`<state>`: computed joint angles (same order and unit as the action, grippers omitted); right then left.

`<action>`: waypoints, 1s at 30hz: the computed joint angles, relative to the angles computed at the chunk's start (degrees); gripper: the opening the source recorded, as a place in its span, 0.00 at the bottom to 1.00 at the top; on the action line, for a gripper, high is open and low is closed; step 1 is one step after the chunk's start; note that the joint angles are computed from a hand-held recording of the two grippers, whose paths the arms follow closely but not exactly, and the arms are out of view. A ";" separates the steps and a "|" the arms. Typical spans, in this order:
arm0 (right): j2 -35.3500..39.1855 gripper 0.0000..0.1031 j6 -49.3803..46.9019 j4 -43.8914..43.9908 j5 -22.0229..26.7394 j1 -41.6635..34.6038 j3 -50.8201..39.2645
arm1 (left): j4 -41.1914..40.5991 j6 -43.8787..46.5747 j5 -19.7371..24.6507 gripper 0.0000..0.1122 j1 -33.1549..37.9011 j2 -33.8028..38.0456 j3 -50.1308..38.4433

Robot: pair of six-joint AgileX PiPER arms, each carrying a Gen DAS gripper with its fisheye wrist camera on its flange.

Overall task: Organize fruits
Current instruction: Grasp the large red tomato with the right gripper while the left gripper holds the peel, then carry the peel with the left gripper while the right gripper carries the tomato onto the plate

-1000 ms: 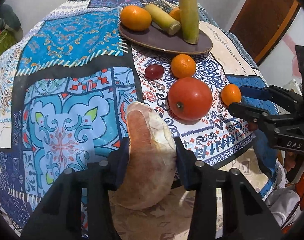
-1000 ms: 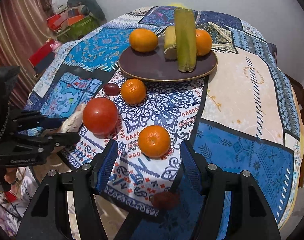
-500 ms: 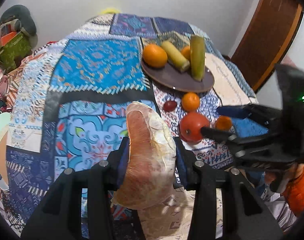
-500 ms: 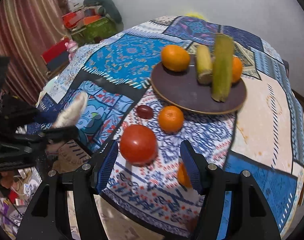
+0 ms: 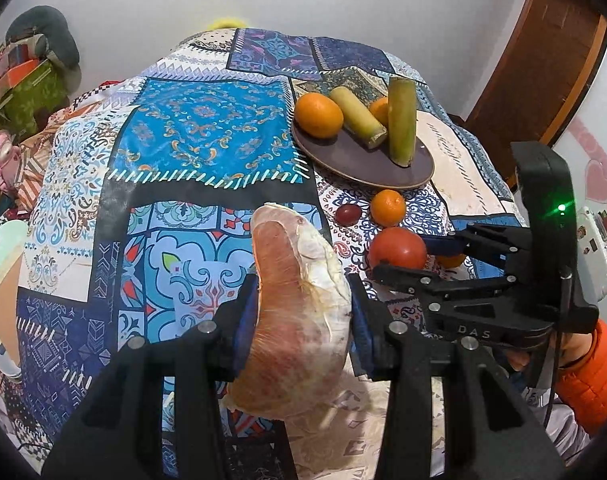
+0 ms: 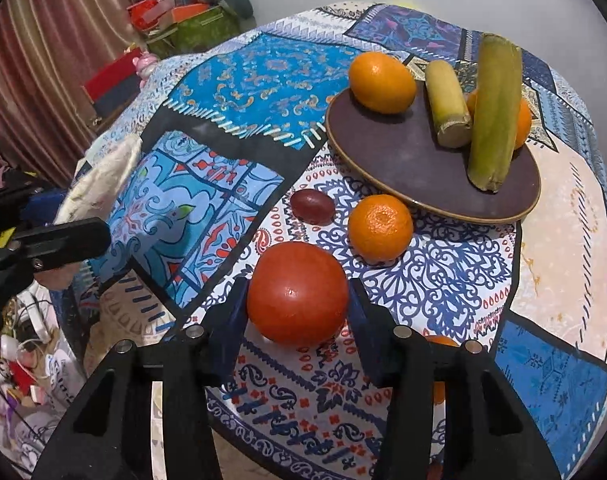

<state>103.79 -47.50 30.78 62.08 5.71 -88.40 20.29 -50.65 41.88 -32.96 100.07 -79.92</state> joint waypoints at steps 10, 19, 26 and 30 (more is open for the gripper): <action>-1.60 0.43 -2.01 4.51 2.11 -5.57 -2.00 | -0.92 3.44 1.67 0.38 0.53 4.24 -8.14; 1.59 0.43 -0.80 6.41 4.35 -11.34 -11.61 | -3.34 10.28 4.55 0.38 1.63 12.12 -23.53; 7.07 0.43 2.41 7.35 5.50 -13.90 -20.95 | -5.79 15.82 9.46 0.38 2.94 22.02 -40.68; 10.57 0.43 3.99 7.21 5.97 -14.69 -25.83 | -8.20 18.97 13.65 0.38 4.03 29.02 -52.45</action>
<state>114.36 -43.51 37.99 68.05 -8.98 -114.23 12.08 -31.67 55.53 -28.93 129.09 -132.37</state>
